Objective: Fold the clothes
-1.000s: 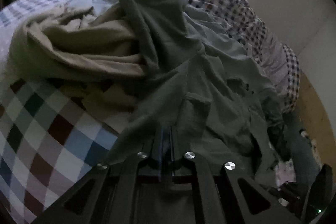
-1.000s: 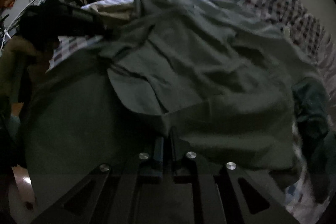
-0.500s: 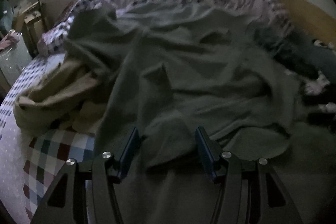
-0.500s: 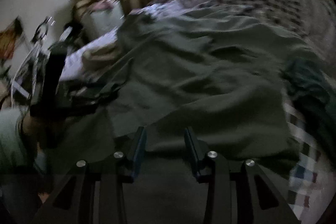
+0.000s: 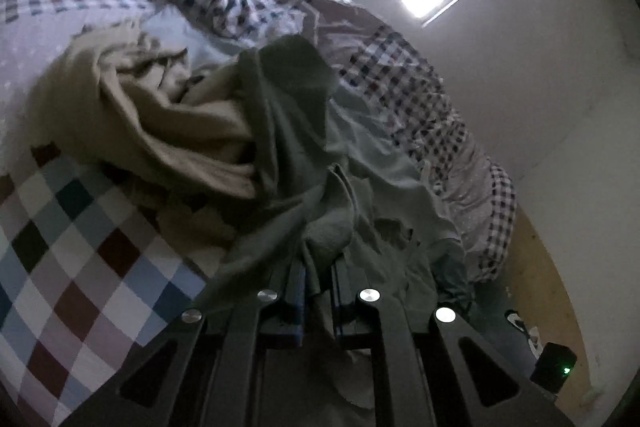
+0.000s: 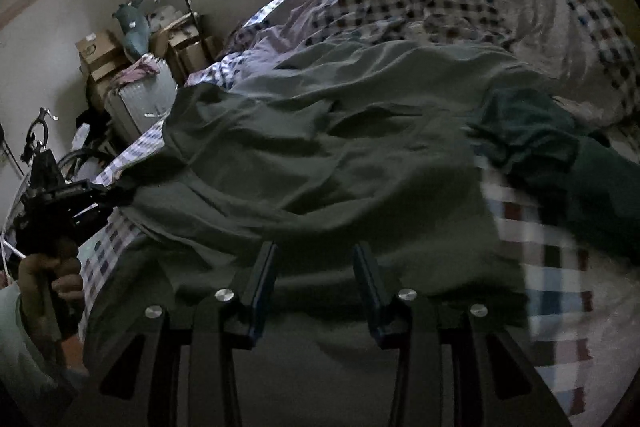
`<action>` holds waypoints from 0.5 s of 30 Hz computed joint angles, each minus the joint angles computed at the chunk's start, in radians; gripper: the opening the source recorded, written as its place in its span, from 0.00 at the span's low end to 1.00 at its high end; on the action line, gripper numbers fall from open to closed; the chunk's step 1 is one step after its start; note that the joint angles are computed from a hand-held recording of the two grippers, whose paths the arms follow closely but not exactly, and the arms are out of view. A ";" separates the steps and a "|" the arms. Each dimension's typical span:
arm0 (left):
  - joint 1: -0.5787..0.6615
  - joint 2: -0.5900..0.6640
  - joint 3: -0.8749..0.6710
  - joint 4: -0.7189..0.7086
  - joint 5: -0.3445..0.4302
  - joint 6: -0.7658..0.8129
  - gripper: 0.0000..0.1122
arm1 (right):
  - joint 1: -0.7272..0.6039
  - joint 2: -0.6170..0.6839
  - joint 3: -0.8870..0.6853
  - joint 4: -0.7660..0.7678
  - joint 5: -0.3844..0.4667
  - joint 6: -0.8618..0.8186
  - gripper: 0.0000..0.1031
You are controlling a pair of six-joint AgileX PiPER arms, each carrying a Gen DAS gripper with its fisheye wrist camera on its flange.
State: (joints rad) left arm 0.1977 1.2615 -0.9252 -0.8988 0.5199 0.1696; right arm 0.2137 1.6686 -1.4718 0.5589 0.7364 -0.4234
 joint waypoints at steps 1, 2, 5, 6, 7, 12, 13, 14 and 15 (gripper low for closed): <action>-0.009 0.003 -0.003 0.024 0.001 -0.024 0.08 | 0.027 0.015 -0.023 -0.040 -0.001 0.054 0.41; -0.021 0.000 -0.001 0.047 -0.007 -0.045 0.08 | 0.052 0.031 -0.048 -0.083 -0.001 0.111 0.41; -0.042 -0.020 0.006 0.101 -0.020 -0.095 0.08 | 0.124 0.093 -0.145 -0.250 0.019 0.352 0.42; -0.044 -0.021 0.006 0.104 -0.020 -0.100 0.08 | 0.143 0.122 -0.187 -0.292 0.043 0.421 0.42; -0.046 -0.019 0.006 0.105 -0.021 -0.103 0.08 | 0.163 0.152 -0.231 -0.332 0.069 0.478 0.42; -0.055 -0.013 -0.001 0.134 -0.022 -0.136 0.08 | 0.267 0.324 -0.484 -0.584 0.265 0.722 0.42; -0.058 -0.011 -0.006 0.153 -0.019 -0.160 0.08 | 0.272 0.349 -0.513 -0.587 0.288 0.741 0.41; -0.062 -0.010 -0.010 0.166 -0.015 -0.177 0.08 | 0.278 0.371 -0.541 -0.602 0.314 0.758 0.41; -0.065 -0.007 -0.013 0.173 -0.013 -0.185 0.08 | 0.281 0.392 -0.567 -0.613 0.340 0.771 0.39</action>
